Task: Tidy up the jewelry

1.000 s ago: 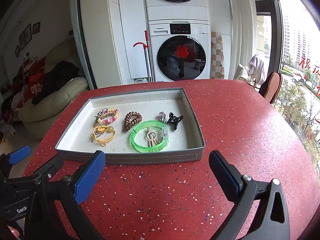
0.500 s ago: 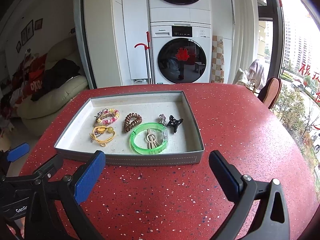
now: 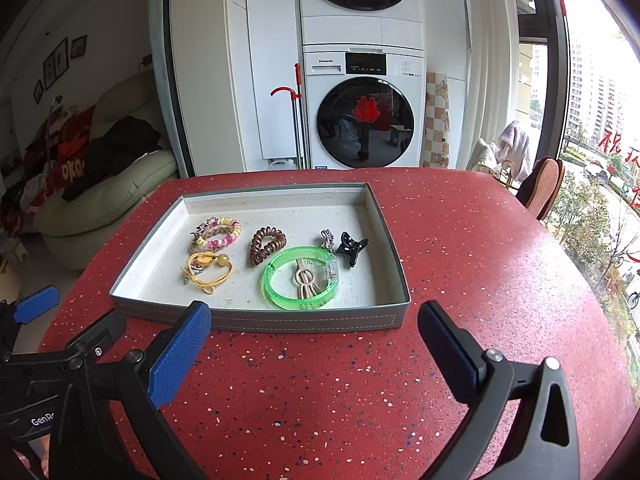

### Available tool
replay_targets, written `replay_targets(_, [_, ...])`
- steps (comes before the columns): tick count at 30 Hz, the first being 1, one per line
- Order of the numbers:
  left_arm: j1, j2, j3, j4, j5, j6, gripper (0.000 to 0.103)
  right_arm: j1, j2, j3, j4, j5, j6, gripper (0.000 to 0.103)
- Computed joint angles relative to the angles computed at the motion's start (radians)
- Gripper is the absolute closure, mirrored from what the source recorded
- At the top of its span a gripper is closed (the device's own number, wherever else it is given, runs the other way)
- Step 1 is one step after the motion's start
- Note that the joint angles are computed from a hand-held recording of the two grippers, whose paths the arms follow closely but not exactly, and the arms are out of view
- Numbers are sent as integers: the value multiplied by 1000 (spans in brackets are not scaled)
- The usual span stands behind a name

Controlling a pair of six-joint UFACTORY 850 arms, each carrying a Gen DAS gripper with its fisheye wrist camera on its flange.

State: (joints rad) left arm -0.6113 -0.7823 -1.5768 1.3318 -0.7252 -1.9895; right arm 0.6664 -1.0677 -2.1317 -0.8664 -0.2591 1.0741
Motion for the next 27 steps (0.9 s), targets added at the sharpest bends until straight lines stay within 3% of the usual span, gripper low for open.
replay_targets(27, [0, 9, 11, 1, 6, -14, 0, 1, -1, -8, 23, -4, -26, 0])
